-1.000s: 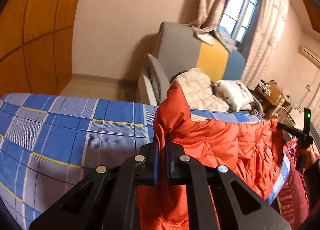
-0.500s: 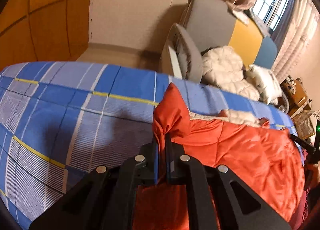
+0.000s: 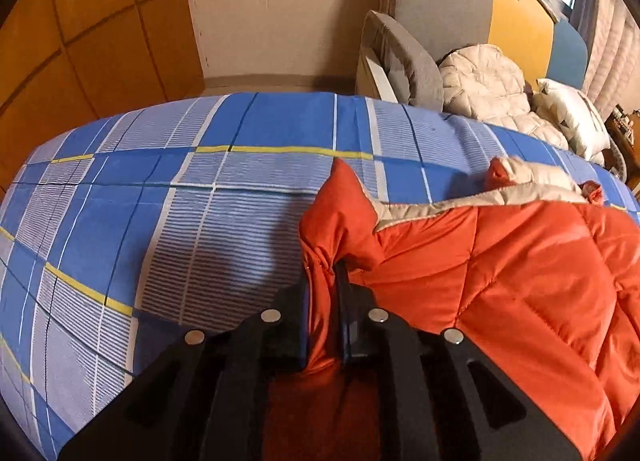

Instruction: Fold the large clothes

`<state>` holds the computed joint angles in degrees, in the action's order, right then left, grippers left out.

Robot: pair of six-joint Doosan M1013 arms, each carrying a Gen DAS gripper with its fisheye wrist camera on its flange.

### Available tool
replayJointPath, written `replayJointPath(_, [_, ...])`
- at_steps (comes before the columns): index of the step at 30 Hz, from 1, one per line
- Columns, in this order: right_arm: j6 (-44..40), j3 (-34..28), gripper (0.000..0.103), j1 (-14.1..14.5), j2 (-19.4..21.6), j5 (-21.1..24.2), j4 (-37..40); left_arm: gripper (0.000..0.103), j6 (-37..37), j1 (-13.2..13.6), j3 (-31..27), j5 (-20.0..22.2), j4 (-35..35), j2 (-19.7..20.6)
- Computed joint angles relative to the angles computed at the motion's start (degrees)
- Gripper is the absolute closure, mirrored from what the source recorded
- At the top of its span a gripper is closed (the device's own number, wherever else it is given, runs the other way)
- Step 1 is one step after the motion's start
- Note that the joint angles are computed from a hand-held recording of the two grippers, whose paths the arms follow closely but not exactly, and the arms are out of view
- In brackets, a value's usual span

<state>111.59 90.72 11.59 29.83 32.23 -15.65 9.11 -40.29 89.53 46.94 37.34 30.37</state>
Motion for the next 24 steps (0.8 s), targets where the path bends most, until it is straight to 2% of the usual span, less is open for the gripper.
replayJointPath(3, [0.2, 1.5, 0.103, 0.2, -1.8, -2.0, -1.7, 0.091, -1.0, -0.3, -0.1, 1.4, 0.8, -0.3])
replayJointPath(5, [-0.4, 2.3, 0.103, 0.3, -3.0, -3.0, -2.6, 0.084, -2.3, -0.9, 0.0, 3.0, 2.5, -0.7])
replayJointPath(10, [-1.2, 4.0, 0.103, -0.1, -6.2, -6.0, -0.9, 0.079, -6.6, -2.2, 1.4, 3.8, 6.2, -2.9])
replayJointPath(12, [-1.9, 4.6, 0.103, 0.0, -7.2, -7.0, 0.1, 0.076, -8.0, -3.0, 1.6, 5.3, 8.1, -3.5])
replayJointPath(17, [-5.8, 7.2, 0.103, 1.2, -10.2, -10.0, 4.0, 0.071, -14.7, -6.0, 2.7, 6.5, 13.6, -6.2])
replayJointPath(24, [-20.5, 12.1, 0.103, 2.5, -14.5, -13.2, 21.4, 0.060, -19.9, -11.3, 2.6, 8.2, 21.0, -8.1])
